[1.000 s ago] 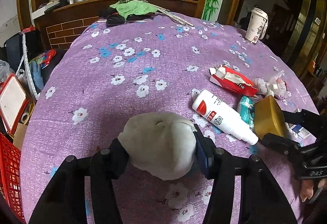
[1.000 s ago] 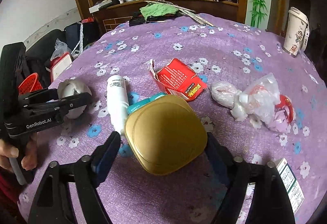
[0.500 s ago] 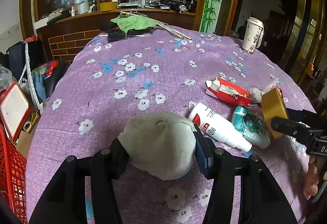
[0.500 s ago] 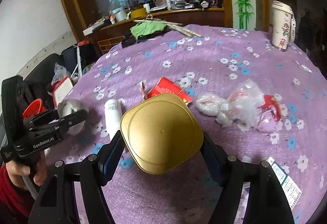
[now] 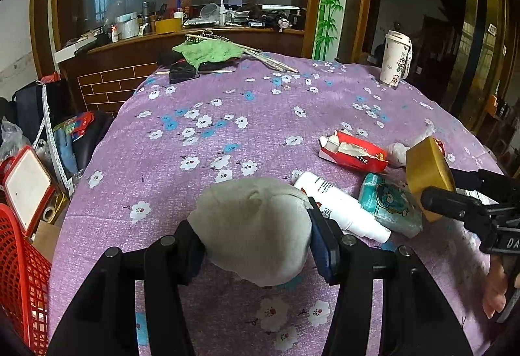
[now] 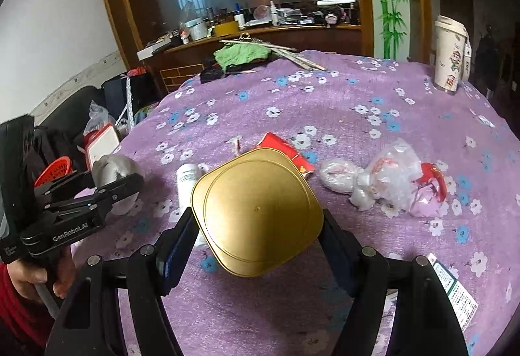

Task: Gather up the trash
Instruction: 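Hold the tissue ball in the left tool and the yellow tin in the right tool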

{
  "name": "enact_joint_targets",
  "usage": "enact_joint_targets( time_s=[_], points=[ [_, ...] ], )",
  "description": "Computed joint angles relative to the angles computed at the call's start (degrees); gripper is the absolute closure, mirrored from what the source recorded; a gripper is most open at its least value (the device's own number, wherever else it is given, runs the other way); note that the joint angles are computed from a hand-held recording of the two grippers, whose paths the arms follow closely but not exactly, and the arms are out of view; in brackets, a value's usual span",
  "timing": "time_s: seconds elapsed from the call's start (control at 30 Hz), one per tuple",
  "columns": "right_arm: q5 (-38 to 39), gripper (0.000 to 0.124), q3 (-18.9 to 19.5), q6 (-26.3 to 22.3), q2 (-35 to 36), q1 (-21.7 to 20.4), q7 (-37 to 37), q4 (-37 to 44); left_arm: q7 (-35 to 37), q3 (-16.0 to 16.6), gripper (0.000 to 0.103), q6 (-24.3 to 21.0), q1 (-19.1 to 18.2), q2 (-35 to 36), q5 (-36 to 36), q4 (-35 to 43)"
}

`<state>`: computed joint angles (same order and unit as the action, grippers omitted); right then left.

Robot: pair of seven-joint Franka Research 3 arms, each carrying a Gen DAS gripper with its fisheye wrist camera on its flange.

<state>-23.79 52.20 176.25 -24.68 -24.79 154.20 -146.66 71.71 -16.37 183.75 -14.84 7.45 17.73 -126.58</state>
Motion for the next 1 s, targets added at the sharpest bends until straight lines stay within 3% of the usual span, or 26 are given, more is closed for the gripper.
enact_joint_targets(
  time_s=[0.17,0.23,0.37,0.5,0.57,0.67,0.73,1.0],
  points=[
    [-0.74,0.046,1.18,0.01,0.33,-0.4,-0.45,0.57,-4.88,6.03,0.05,0.26,-5.24,-0.16,4.98,0.24],
    [-0.93,0.046,1.38,0.34,0.69,-0.44,-0.64,0.73,-5.95,6.29,0.05,0.0,-5.4,-0.09,6.17,0.41],
    [-1.0,0.046,2.07,0.38,0.74,-0.95,-0.48,0.88,-12.96,11.85,0.05,-0.11,-9.89,-0.01,13.72,1.17],
    [-1.17,0.046,3.65,-0.41,-0.38,-2.21,-0.04,1.2,-18.05,13.26,0.05,-0.3,-10.51,0.0,19.5,1.67],
    [-1.18,0.046,3.8,-0.59,-0.4,-2.31,0.02,1.27,-22.86,15.65,0.05,-0.2,-12.19,-0.06,24.89,2.23],
    [-1.33,0.046,3.8,-0.69,-0.34,-2.37,0.14,1.24,-26.66,15.71,0.05,-0.19,-11.76,-0.06,29.05,2.79],
    [-1.49,0.046,3.83,-0.67,-0.33,-2.47,0.21,1.28,-25.57,13.0,0.05,-0.4,-9.21,0.06,27.93,2.8],
    [-1.49,0.046,4.1,-0.75,-0.6,-2.76,0.39,1.26,-31.52,12.1,0.05,-1.01,-8.02,0.27,34.31,3.87]
  ],
)
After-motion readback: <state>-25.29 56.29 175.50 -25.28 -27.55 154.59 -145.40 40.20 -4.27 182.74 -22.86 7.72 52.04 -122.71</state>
